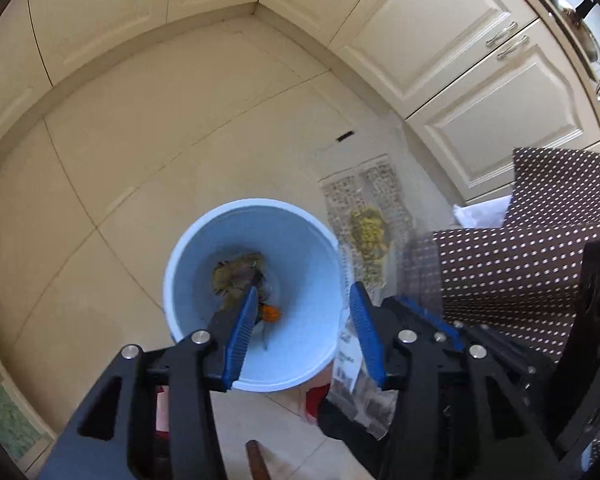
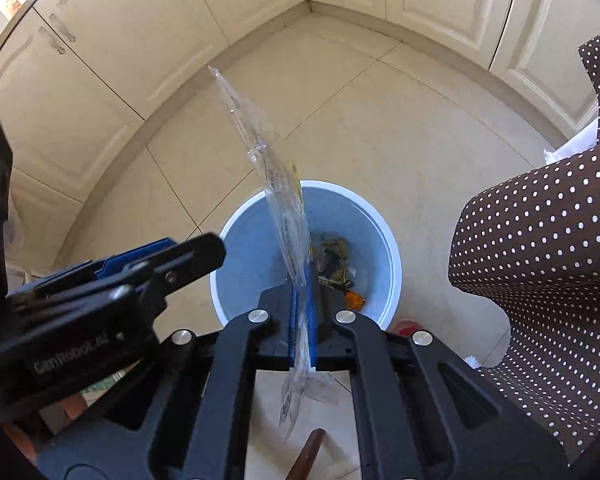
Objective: Collect trash
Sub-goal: 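Open the right gripper to drop the clear bag into the bin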
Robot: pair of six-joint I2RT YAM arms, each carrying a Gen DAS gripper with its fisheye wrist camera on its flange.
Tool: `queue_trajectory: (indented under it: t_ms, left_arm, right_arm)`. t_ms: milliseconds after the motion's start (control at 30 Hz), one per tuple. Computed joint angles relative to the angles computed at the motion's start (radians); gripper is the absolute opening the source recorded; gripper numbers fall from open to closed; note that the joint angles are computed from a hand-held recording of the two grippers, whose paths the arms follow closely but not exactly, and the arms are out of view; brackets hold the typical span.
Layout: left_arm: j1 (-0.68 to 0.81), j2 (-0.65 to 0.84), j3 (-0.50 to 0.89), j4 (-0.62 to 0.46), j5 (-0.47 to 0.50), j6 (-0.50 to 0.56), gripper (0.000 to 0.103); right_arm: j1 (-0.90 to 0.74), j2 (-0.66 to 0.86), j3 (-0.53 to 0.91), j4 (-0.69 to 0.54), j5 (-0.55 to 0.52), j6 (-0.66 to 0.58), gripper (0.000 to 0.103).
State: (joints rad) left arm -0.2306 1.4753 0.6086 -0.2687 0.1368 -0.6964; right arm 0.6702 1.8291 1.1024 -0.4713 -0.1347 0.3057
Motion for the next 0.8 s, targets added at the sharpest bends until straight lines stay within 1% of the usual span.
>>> queue_trajectory:
  t_ms: [33, 67, 233, 433, 667, 767, 800]
  left_arm:
    - [0.002, -0.001, -0.002, -0.005, -0.01, -0.006, 0.053]
    - [0.014, -0.007, -0.009, -0.013, -0.011, -0.003, 0.054]
    - [0.05, -0.013, -0.035, -0.013, -0.002, 0.005, 0.054]
    - [0.08, -0.062, -0.061, -0.034, 0.01, 0.014, 0.054]
    - [0.088, -0.06, -0.057, -0.026, 0.017, -0.005, 0.054]
    - [0.105, -0.085, -0.066, -0.033, 0.022, 0.005, 0.054]
    - [0.109, -0.088, -0.068, -0.032, 0.025, 0.005, 0.054]
  right_arm:
    - [-0.003, 0.01, 0.003, 0.006, -0.002, -0.001, 0.005]
    - [-0.001, 0.015, 0.005, 0.011, -0.002, 0.002, 0.005]
    - [-0.005, 0.015, -0.01, 0.032, -0.012, 0.014, 0.005]
    - [0.001, 0.029, -0.001, 0.057, -0.005, 0.026, 0.005]
    - [0.011, 0.043, 0.023, 0.067, 0.0, 0.026, 0.006]
    - [0.016, 0.046, 0.029, 0.072, 0.017, 0.027, 0.009]
    - [0.016, 0.045, 0.029, 0.072, 0.018, 0.028, 0.012]
